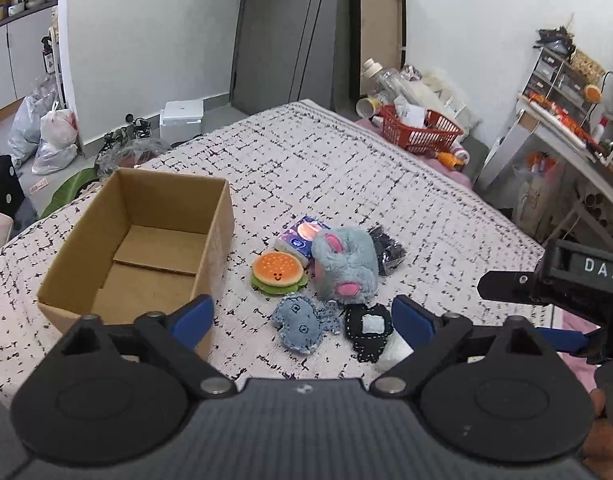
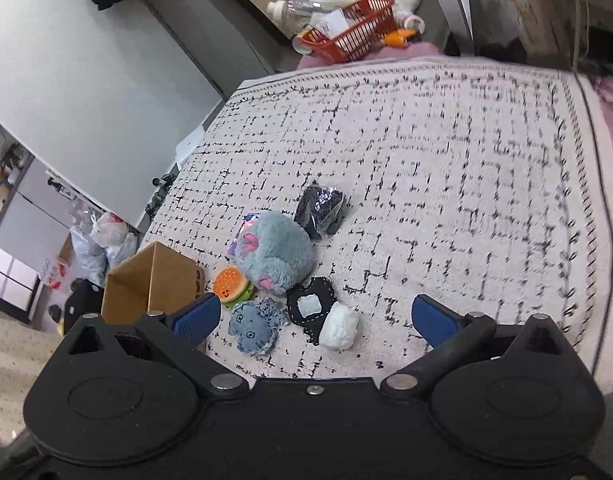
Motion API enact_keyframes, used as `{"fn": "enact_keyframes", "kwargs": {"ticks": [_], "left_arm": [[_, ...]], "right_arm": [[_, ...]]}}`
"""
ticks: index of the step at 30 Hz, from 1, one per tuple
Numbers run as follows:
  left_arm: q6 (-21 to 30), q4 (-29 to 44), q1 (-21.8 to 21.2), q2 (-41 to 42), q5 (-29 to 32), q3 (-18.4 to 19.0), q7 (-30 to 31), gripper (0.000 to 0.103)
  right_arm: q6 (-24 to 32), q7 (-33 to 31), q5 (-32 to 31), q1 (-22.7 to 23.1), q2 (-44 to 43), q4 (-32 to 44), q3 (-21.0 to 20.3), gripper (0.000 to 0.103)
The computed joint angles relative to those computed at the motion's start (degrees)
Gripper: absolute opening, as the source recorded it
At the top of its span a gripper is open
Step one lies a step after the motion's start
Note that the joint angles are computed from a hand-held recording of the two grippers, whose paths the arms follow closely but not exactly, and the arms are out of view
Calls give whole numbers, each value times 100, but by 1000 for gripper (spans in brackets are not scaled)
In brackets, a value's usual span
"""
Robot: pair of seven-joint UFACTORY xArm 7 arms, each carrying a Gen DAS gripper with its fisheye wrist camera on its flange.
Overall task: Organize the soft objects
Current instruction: 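Grasp the white plush with the right tool while the left tool grasps the blue denim plush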
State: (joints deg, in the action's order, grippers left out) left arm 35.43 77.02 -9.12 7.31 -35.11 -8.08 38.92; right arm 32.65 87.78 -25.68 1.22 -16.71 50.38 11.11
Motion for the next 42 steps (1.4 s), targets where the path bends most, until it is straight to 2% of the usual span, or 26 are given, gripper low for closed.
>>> {"fn": "enact_keyframes", "kwargs": {"ticks": [5, 9, 11, 19, 23, 30, 33, 36, 39, 42], "left_arm": [[-55, 145, -49, 329, 175, -61, -176, 83], [-120, 226, -91, 572, 396, -120, -366, 80], [-134, 266, -99, 681, 493, -154, -434, 71], [-87, 584, -185, 1259, 1101, -196, -1047, 62], [-77, 778, -223, 1539, 1325, -216, -1340, 58], [40, 1127, -324, 1957, 1736, -201, -1877, 57], [-73, 1125, -329, 2024, 1805, -246, -1953, 57], [-153, 1123, -347, 2053, 1888, -256, -2047, 51], [-104, 1204, -291, 2102, 1870, -328, -2022, 33], [-53, 1219, -186, 2079, 1688, -427, -1913, 25]], "right_arm": [[-377, 176, 212, -45, 86, -236, -121, 95], [-579, 332, 238, -131, 184, -317, -130, 90], [-733, 329, 328, -126, 272, -365, -185, 86], [-1311, -637, 1483, 133, 782, -430, -614, 77], [-1314, -1178, 2069, 231, 1078, -312, -738, 77], [-1323, -1857, 2696, 316, 1381, -172, -824, 75], [-1348, -2180, 2999, 338, 1533, -116, -855, 71], [-1349, -2438, 3318, 346, 1604, -118, -873, 66], [-1387, -2474, 3321, 343, 1660, -111, -875, 59], [-1424, -2616, 3442, 350, 1761, -33, -869, 35]]}}
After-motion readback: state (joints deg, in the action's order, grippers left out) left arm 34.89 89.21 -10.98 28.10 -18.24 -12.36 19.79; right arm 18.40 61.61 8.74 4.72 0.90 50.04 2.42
